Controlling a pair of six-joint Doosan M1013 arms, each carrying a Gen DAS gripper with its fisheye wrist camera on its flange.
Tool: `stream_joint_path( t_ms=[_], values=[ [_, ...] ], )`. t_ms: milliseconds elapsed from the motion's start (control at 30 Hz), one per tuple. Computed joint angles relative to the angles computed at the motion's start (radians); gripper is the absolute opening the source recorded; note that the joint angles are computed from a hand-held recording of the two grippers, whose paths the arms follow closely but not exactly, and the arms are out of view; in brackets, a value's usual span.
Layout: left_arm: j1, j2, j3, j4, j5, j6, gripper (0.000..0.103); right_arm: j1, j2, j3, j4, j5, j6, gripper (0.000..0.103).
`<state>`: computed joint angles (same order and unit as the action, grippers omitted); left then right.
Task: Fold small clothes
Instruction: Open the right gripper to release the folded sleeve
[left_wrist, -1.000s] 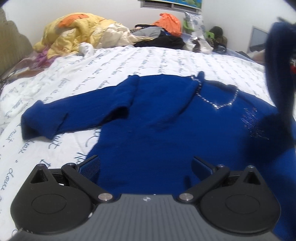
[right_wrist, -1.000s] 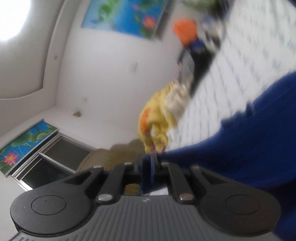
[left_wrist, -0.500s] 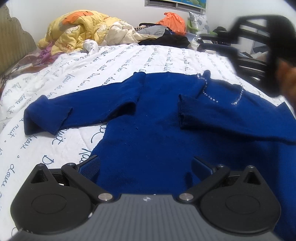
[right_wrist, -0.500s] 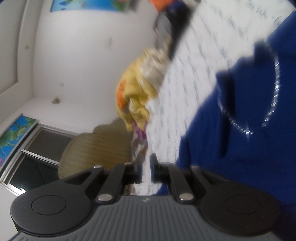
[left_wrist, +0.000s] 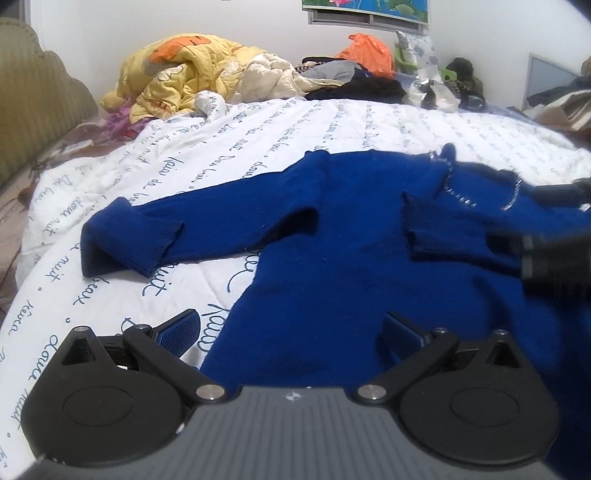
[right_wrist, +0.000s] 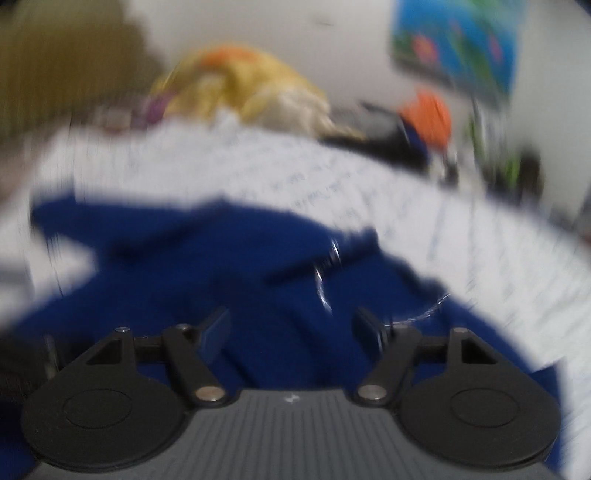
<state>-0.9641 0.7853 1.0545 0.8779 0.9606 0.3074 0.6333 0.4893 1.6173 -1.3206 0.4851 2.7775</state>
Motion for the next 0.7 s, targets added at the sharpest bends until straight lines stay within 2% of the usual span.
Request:
stream_joint_path(
  t_ms=[100, 167, 333, 400, 533, 567, 667, 700],
  values=[
    [-0.003, 0.010, -0.002, 0.037, 0.024, -0.014, 0.103, 0.044, 0.039, -0.008, -0.116, 0.101, -0.087, 0.072],
    [-0.005, 0.010, 0.008, 0.067, 0.026, -0.032, 0.103, 0.058, 0.061, -0.014, -0.184, 0.134, -0.061, 0.071],
    [-0.007, 0.009, 0.024, 0.110, 0.014, -0.071, 0.103, 0.054, 0.080, -0.036, -0.216, 0.135, 0.049, 0.071],
    [-0.007, 0.007, 0.032, 0.124, 0.007, -0.092, 0.103, 0.051, 0.087, -0.046, -0.219, 0.133, 0.082, 0.068],
    [0.000, -0.001, 0.049, 0.111, -0.027, -0.120, 0.103, 0.062, 0.105, -0.054, -0.272, 0.174, 0.124, 0.068],
    [0.004, -0.005, 0.054, 0.101, -0.039, -0.130, 0.103, 0.065, 0.108, -0.054, -0.284, 0.181, 0.127, 0.064],
    [0.016, -0.019, 0.075, 0.067, -0.086, -0.170, 0.103, 0.065, 0.107, -0.057, -0.258, 0.143, 0.102, 0.031],
    [0.016, -0.019, 0.076, 0.069, -0.085, -0.171, 0.103, 0.065, 0.109, -0.060, -0.247, 0.136, 0.091, 0.024]
  ],
)
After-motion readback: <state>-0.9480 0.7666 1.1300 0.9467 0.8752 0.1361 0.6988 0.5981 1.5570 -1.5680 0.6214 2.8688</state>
